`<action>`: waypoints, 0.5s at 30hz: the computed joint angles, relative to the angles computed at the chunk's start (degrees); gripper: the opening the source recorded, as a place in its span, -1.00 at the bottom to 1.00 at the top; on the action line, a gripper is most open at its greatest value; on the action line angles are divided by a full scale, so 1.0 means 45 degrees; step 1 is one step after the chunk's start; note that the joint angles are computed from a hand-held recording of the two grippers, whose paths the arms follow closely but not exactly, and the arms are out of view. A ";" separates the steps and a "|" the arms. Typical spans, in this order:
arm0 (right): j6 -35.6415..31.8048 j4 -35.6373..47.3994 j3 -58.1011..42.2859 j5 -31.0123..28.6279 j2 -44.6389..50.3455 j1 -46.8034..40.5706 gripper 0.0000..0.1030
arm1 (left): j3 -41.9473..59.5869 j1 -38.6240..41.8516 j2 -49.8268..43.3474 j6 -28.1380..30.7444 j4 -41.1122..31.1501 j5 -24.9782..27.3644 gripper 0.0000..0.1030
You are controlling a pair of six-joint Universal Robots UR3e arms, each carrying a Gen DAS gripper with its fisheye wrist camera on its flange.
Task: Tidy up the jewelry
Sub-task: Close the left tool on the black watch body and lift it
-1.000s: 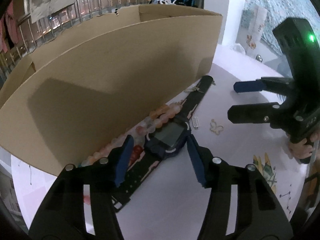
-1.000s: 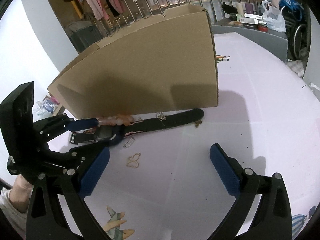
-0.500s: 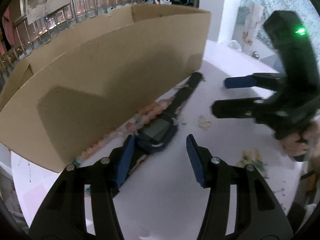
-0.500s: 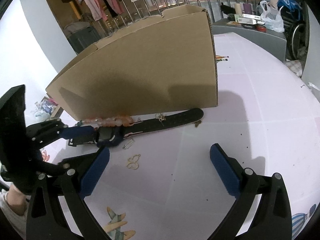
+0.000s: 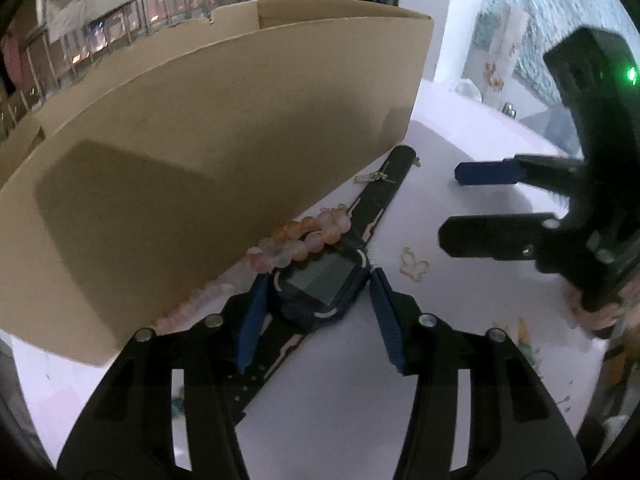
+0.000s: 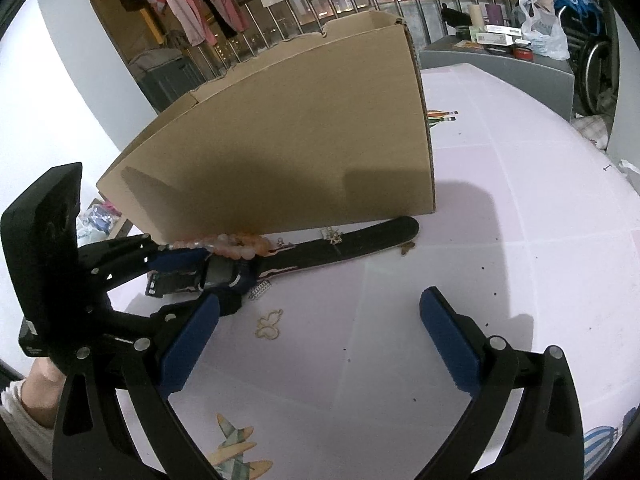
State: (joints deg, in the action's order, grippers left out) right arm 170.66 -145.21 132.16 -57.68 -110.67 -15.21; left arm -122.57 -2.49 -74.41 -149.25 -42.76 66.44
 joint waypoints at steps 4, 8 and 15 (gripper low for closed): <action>-0.0108 0.0068 -0.0067 0.0036 0.0061 -0.0072 0.91 | 0.0275 0.1200 0.0704 -0.0303 -0.2433 -0.1669 -0.07; -0.0417 0.0620 0.0057 0.0878 -0.0201 -0.0720 0.91 | 0.1029 0.3259 0.0794 0.0314 -0.6574 -0.4279 -0.07; -0.1992 0.4526 0.0406 0.4489 -0.1310 -0.3427 0.90 | 0.1969 0.5551 0.0168 0.2188 -1.2398 -0.6912 -0.07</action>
State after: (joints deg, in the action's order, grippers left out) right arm 161.70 -124.84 133.99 -37.48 -116.57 -30.63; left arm -113.70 22.49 -73.65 -139.40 -98.55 35.34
